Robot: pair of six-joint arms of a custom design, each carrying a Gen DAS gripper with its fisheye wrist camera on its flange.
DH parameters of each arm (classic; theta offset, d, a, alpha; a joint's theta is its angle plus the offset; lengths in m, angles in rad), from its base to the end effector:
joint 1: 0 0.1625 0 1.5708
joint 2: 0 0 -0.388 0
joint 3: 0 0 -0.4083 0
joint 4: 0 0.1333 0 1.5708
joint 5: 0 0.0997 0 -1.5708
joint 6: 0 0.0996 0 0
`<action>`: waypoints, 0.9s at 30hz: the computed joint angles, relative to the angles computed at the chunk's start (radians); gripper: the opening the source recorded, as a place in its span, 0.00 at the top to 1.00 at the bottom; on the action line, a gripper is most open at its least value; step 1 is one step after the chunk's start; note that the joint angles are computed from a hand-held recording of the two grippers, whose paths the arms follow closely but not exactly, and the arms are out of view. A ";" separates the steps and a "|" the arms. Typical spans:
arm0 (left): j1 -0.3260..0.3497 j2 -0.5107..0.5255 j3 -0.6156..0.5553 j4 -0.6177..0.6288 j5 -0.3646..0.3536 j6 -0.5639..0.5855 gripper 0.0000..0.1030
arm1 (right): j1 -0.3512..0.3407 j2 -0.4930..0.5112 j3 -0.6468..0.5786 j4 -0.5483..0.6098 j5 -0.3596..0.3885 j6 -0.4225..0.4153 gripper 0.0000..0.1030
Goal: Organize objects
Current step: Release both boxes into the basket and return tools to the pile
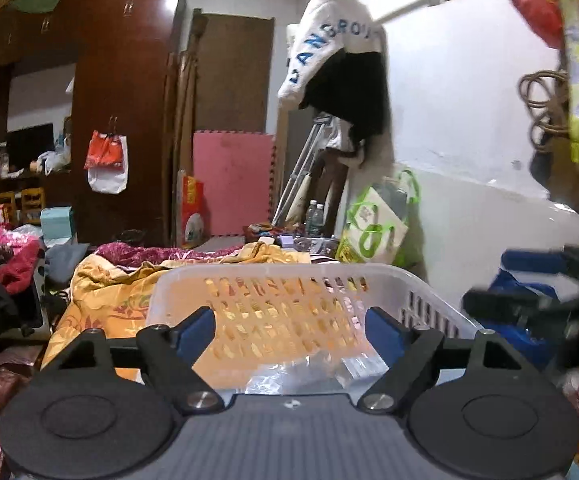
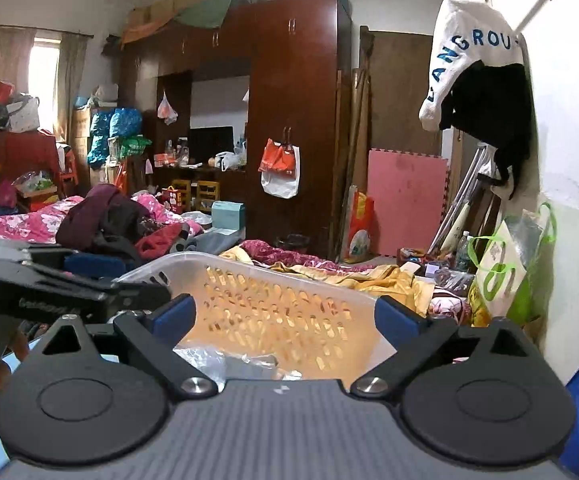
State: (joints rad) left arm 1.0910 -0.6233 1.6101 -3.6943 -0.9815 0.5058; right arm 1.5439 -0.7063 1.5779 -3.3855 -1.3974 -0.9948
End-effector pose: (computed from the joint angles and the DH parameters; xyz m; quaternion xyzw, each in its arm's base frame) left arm -0.1360 -0.6701 0.1040 0.2438 0.7845 -0.5118 0.2514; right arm 0.1317 -0.6997 0.1249 0.4478 -0.7673 0.4325 0.1540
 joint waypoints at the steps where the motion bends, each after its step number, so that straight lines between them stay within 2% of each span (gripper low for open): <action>1: -0.008 -0.013 0.048 -0.056 -0.001 0.027 0.18 | -0.002 -0.028 0.030 0.002 0.002 -0.008 0.04; 3: -0.029 -0.036 0.134 -0.129 0.016 0.065 0.18 | -0.012 -0.090 0.109 -0.021 0.001 -0.039 0.00; 5: -0.045 -0.065 0.246 -0.225 -0.003 0.098 0.17 | -0.031 -0.153 0.189 -0.034 0.017 -0.097 0.00; 7: -0.067 -0.081 0.361 -0.333 0.007 0.107 0.17 | -0.057 -0.202 0.270 -0.075 0.028 -0.124 0.00; 9: -0.088 -0.079 0.460 -0.452 0.004 0.121 0.11 | -0.099 -0.254 0.367 -0.099 0.051 -0.132 0.00; 12: -0.114 -0.037 0.550 -0.595 0.027 0.128 0.05 | -0.188 -0.301 0.485 -0.105 0.147 -0.126 0.00; 15: -0.134 0.033 0.561 -0.675 0.077 0.140 0.05 | -0.291 -0.302 0.590 -0.131 0.266 -0.139 0.00; 17: -0.137 0.066 0.551 -0.668 0.095 0.121 0.05 | -0.329 -0.281 0.611 -0.134 0.317 -0.136 0.00; 21: -0.126 0.111 0.518 -0.621 0.126 0.111 0.05 | -0.320 -0.234 0.595 -0.073 0.296 -0.169 0.00; 23: -0.124 0.135 0.508 -0.628 0.128 0.121 0.05 | -0.309 -0.197 0.592 -0.105 0.293 -0.219 0.00; 27: -0.125 0.184 0.471 -0.652 0.148 0.163 0.06 | -0.290 -0.161 0.572 -0.103 0.256 -0.229 0.03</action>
